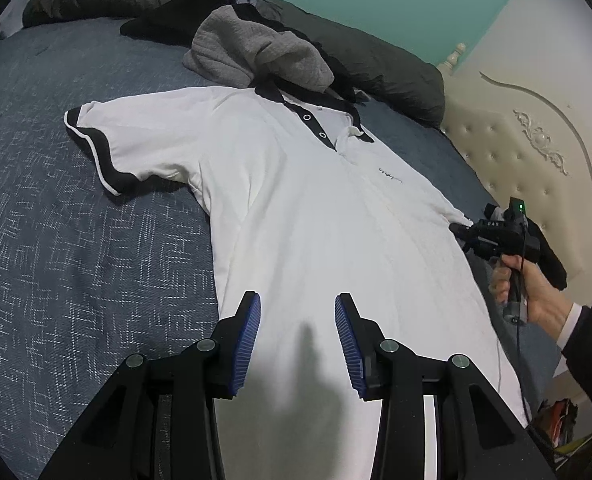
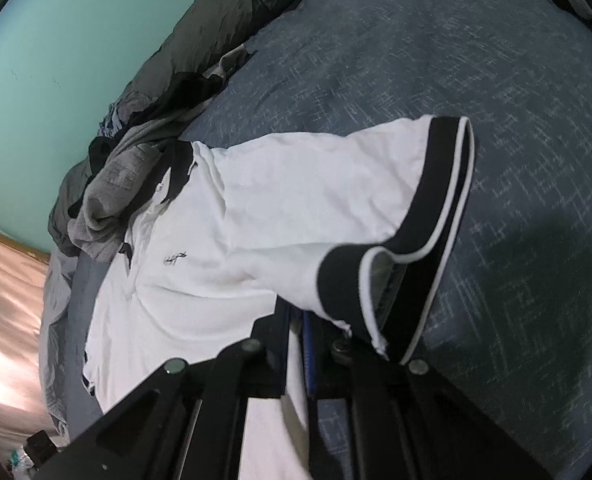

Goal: Fold clothes

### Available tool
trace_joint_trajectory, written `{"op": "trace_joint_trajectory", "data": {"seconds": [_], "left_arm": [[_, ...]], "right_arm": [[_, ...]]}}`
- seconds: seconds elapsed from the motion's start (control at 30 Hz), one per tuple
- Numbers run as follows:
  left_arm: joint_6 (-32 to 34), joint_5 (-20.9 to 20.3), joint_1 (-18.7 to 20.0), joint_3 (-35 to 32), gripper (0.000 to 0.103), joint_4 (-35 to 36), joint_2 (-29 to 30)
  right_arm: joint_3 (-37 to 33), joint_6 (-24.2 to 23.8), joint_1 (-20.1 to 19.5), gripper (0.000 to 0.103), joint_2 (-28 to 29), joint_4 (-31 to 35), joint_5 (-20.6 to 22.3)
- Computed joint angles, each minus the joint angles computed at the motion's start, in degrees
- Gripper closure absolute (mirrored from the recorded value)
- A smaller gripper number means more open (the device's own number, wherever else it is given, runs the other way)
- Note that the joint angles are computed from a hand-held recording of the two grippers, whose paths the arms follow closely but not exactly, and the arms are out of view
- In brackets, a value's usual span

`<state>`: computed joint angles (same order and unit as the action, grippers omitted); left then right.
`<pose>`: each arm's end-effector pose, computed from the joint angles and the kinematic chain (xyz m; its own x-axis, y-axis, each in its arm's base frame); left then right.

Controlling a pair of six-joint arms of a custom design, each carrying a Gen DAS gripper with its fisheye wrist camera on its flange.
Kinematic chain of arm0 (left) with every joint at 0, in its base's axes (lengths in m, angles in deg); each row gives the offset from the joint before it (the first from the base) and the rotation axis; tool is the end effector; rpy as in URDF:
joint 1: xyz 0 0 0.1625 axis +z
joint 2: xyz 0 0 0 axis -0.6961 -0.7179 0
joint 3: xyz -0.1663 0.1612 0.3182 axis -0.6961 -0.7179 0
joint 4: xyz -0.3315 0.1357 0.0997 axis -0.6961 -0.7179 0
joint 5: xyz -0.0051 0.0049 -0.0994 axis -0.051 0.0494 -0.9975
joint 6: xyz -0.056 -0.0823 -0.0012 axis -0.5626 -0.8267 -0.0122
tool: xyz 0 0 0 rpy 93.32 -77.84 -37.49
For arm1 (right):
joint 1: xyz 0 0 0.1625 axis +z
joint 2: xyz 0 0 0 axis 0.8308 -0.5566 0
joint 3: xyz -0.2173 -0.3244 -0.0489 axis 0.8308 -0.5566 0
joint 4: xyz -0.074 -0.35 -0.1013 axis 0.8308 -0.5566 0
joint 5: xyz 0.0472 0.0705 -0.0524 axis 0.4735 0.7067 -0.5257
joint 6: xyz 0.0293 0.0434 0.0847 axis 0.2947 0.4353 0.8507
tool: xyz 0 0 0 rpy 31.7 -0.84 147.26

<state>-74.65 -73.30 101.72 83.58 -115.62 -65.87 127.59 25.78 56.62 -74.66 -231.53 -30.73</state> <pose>-0.0217 -0.3052 0.4218 -0.7790 0.6110 -0.1409 0.6270 0.7552 -0.1913 0.2308 -0.3359 0.1765 -0.9474 0.2769 0.1606 0.1098 0.7524 -0.6495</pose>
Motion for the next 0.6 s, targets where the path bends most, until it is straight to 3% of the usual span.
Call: {"op": "trace_joint_trajectory", "data": {"seconds": [0.13, 0.23, 0.3, 0.43, 0.6], "left_arm": [[0.0, -0.3, 0.4, 0.0, 0.06, 0.1, 0.1], [0.0, -0.3, 0.6, 0.0, 0.06, 0.1, 0.0], [0.1, -0.4, 0.7, 0.0, 0.06, 0.1, 0.1], [0.2, -0.7, 1.0, -0.1, 0.059, -0.1, 0.1], [0.1, -0.9, 1.0, -0.1, 0.058, -0.4, 0.0]], "right_arm": [[0.2, 0.3, -0.7, 0.097, -0.2, 1.8, 1.2], [2.8, 1.4, -1.2, 0.093, -1.2, -2.0, 2.9], [4.5, 2.0, -1.5, 0.085, -3.1, -2.6, 3.9], [7.5, 2.3, -1.7, 0.083, -7.8, -2.5, 5.4], [9.1, 0.6, -0.5, 0.083, -12.9, -6.3, 1.0]]}}
